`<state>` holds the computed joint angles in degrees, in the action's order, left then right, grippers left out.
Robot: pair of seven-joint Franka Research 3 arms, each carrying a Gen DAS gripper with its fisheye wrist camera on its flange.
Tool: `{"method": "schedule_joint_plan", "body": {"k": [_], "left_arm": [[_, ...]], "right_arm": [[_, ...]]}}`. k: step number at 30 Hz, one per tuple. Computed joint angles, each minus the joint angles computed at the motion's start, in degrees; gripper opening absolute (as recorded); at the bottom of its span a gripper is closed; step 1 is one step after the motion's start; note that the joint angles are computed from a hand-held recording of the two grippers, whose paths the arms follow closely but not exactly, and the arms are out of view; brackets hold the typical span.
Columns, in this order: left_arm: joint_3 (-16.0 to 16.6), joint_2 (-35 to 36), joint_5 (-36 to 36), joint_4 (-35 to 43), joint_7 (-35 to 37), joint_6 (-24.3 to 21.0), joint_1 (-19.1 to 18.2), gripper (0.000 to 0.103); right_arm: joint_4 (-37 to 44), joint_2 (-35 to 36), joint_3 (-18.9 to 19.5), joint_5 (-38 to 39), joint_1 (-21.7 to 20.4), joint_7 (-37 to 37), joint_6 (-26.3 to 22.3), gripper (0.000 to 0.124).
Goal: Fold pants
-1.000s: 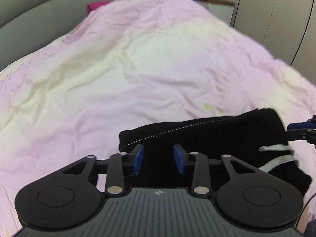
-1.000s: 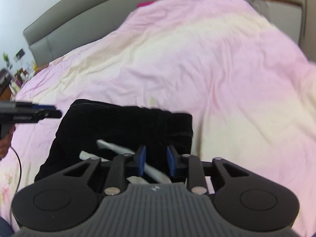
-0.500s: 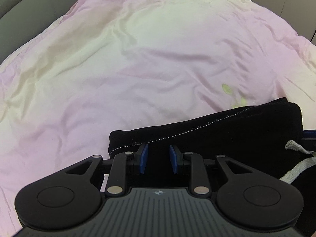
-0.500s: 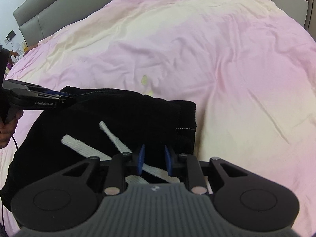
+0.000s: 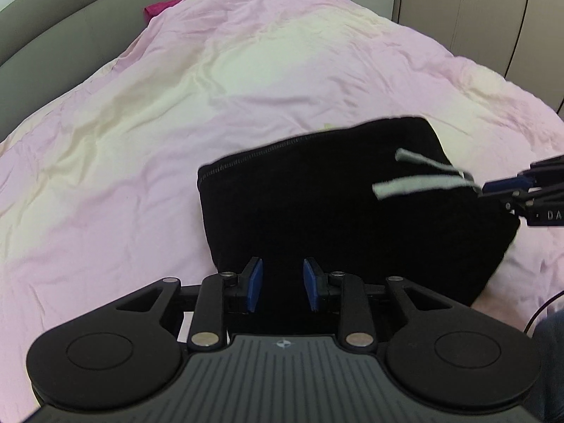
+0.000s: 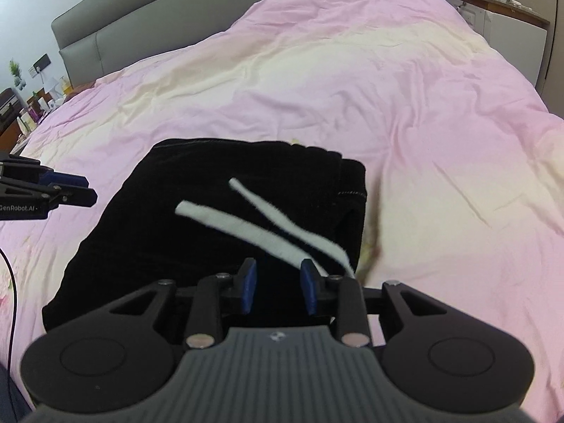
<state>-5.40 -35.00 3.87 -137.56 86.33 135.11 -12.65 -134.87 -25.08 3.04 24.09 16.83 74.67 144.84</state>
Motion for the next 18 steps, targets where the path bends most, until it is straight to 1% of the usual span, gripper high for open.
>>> {"method": "schedule_joint_plan", "body": {"k": [3,5,7,9,12,14,18], "left_arm": [[-0.4,-4.7,-0.8,-4.8,-1.7,-2.7,-0.5,0.032],[-0.2,-6.5,-1.7,-7.2,-2.9,-4.3,-1.0,0.032],[0.2,-8.2,-2.5,-9.7,-4.0,-5.3,-1.3,0.032],[0.8,-9.9,-3.9,-12.3,-5.7,-5.1,-1.5,0.032],[2.2,-12.7,-6.6,-15.0,-7.4,-5.9,-2.3,0.032],[2.0,-14.6,-6.6,-16.6,-7.7,-5.8,-2.4,0.032],[2.3,-16.5,-7.1,-17.5,-9.9,-6.2,-2.1,0.032]], "right_arm": [[-3.9,-4.0,1.5,-1.1,0.0,1.6,0.5,0.025],[-5.9,-5.5,2.2,-1.7,0.1,2.9,0.6,0.025],[-7.9,-6.3,3.6,-3.6,-0.4,4.8,1.7,0.024],[-9.0,-6.1,4.0,-4.3,-0.3,6.4,2.4,0.024],[-9.9,-5.7,3.1,-3.8,0.4,7.8,2.9,0.024],[-10.1,-5.8,3.0,-4.2,0.6,8.0,3.2,0.024],[-10.1,-5.2,4.0,-6.6,0.2,9.1,4.0,0.024]]}}
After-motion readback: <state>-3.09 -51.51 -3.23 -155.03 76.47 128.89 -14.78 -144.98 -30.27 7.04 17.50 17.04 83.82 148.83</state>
